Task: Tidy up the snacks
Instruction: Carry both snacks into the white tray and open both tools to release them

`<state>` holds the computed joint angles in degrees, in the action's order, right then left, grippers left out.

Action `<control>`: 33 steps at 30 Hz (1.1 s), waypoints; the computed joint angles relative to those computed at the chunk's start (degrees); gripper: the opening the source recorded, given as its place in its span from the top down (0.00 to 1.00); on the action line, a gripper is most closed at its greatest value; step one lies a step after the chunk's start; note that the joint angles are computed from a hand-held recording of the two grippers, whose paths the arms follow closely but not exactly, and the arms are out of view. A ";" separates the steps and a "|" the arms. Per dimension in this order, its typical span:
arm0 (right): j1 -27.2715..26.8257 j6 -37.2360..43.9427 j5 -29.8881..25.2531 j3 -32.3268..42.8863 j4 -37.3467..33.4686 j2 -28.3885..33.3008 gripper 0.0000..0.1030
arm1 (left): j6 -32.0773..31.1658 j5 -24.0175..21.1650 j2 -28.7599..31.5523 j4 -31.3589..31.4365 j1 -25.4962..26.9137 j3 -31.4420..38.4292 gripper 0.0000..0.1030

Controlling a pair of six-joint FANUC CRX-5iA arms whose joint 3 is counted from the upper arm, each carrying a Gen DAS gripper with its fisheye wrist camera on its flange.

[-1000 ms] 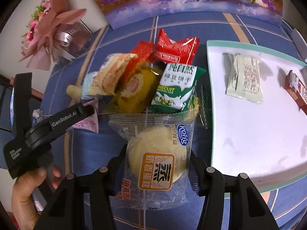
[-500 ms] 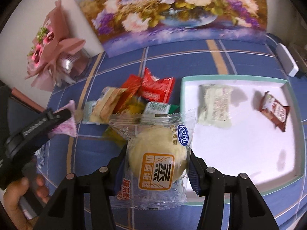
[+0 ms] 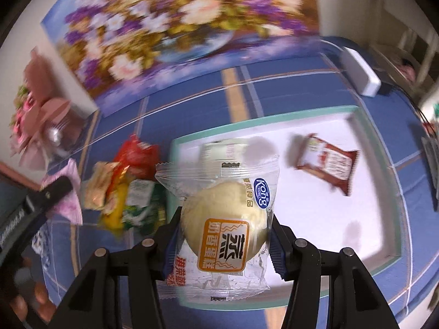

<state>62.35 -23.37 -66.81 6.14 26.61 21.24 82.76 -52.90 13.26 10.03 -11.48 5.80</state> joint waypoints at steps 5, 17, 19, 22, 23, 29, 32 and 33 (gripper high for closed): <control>0.65 -6.24 -0.70 -6.83 -0.34 -4.69 0.44 | -2.35 -1.09 0.66 1.57 -3.25 -0.63 0.21; 2.02 -17.07 -0.17 -17.81 -1.51 -12.64 0.44 | -6.40 -2.85 2.08 1.12 -11.36 -1.72 0.21; 1.97 -17.44 -0.01 -18.39 -2.03 -13.04 0.44 | -6.89 -3.06 2.33 1.02 -12.15 -1.87 0.21; 1.94 -17.43 0.68 -19.19 -2.86 -13.52 0.44 | -8.10 -3.17 2.98 0.97 -13.39 -2.08 0.21; 1.77 -17.20 1.18 -19.31 -3.30 -13.46 0.44 | -8.38 -3.17 3.23 0.89 -13.68 -2.08 0.21; 0.15 -13.56 2.49 -18.22 -6.84 -11.73 0.44 | -8.94 -3.21 4.75 0.43 -14.51 -1.91 0.21; -0.10 -12.96 2.89 -18.02 -7.51 -11.29 0.44 | -8.97 -3.42 5.26 0.64 -14.34 -1.93 0.21; -0.14 -12.65 2.62 -17.77 -7.71 -11.10 0.44 | -8.98 -3.49 5.34 0.68 -14.27 -1.93 0.21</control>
